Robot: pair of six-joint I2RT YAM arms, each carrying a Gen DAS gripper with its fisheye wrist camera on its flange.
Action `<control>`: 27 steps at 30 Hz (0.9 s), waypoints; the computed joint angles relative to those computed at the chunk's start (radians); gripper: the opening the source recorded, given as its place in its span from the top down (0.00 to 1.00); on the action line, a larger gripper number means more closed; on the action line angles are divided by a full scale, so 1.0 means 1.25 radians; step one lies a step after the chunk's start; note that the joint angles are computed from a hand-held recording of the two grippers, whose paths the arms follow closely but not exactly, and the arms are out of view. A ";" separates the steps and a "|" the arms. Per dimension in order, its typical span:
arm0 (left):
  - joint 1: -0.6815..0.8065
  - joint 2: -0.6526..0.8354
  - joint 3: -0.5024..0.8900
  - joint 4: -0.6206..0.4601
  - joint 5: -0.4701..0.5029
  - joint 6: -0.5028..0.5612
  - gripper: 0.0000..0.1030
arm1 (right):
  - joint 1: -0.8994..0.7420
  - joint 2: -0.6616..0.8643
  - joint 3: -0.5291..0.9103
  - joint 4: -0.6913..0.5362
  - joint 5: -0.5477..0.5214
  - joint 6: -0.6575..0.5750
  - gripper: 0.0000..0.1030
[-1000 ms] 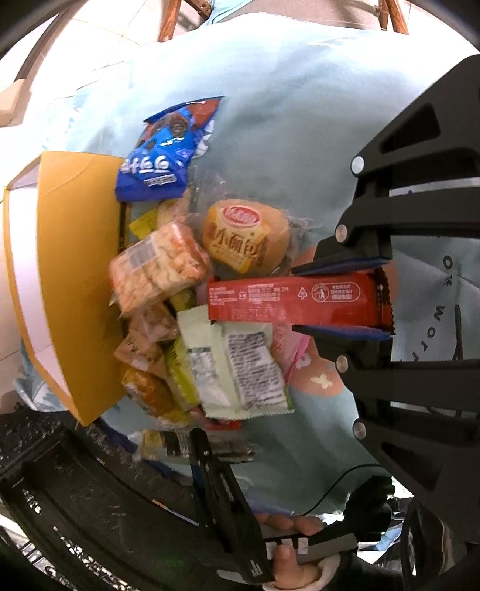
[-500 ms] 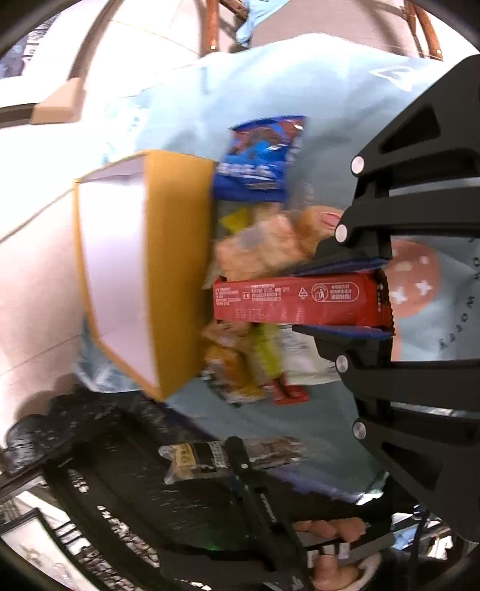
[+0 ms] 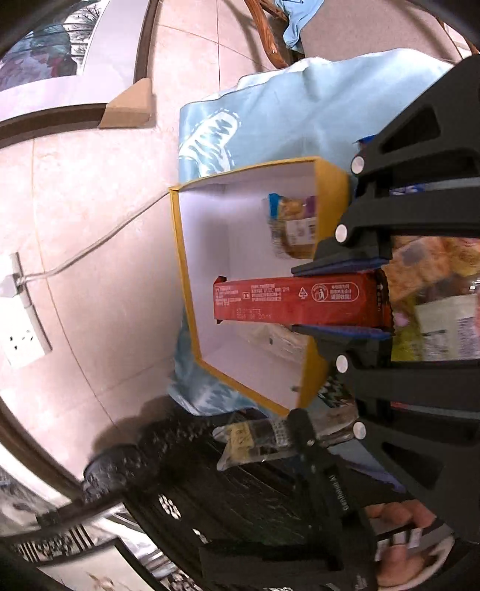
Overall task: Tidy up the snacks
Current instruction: 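Carry both snacks into the yellow box and release them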
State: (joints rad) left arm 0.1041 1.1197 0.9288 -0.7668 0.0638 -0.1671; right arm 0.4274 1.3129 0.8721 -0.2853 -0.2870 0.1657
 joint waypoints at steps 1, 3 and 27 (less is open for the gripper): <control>-0.001 0.022 0.007 0.010 0.003 -0.004 0.75 | 0.002 0.029 0.015 0.011 0.002 0.007 0.77; -0.004 0.070 0.025 0.025 -0.001 -0.014 0.75 | 0.001 0.060 0.031 0.021 0.009 0.006 0.77; 0.063 0.217 0.100 0.015 0.012 -0.068 0.02 | -0.014 0.109 -0.008 0.066 0.122 -0.013 0.32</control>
